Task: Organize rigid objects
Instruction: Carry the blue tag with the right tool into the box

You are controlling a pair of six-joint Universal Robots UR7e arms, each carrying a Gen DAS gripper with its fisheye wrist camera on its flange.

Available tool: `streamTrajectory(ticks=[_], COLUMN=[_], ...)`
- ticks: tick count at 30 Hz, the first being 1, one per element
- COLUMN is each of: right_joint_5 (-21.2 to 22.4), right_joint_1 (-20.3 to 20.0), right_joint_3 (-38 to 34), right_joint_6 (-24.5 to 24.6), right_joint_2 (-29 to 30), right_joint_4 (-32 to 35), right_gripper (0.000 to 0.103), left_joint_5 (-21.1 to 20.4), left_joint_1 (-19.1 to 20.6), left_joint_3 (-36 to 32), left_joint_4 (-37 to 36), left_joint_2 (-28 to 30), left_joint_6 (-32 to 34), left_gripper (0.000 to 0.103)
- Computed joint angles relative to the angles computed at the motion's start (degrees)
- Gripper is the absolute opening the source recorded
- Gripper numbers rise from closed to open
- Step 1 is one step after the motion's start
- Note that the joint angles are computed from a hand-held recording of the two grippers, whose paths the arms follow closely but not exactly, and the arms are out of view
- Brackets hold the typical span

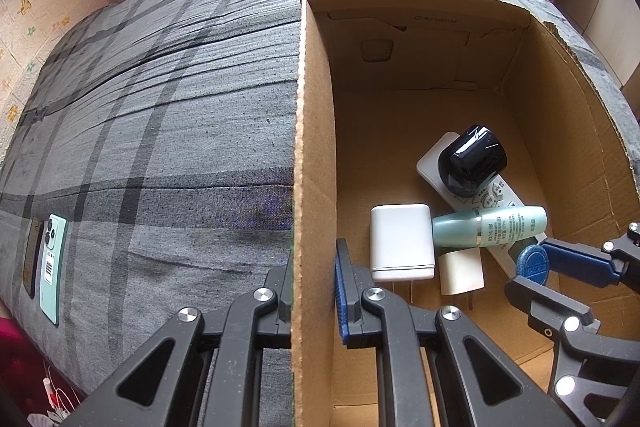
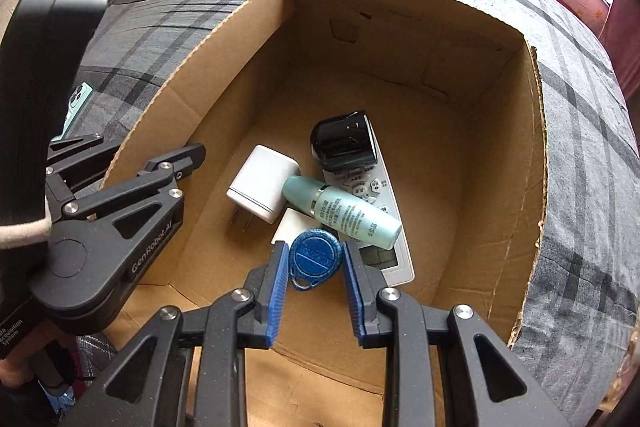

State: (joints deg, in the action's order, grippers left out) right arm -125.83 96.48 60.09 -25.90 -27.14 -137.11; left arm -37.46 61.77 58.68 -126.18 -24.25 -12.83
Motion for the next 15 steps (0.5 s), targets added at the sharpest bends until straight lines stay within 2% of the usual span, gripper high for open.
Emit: streamTrajectory(ticks=[15], right_joint_5=[0.1], right_joint_1=[0.1], right_joint_3=[-0.1], right_joint_6=[0.0], right_joint_2=[0.3], right_joint_4=[-0.1], right_gripper=[0.029], left_joint_5=[0.2], left_joint_1=[-0.1], left_joint_3=[-0.1], left_joint_4=[0.3], left_joint_2=[0.1], left_joint_6=[-0.2], left_gripper=[0.015])
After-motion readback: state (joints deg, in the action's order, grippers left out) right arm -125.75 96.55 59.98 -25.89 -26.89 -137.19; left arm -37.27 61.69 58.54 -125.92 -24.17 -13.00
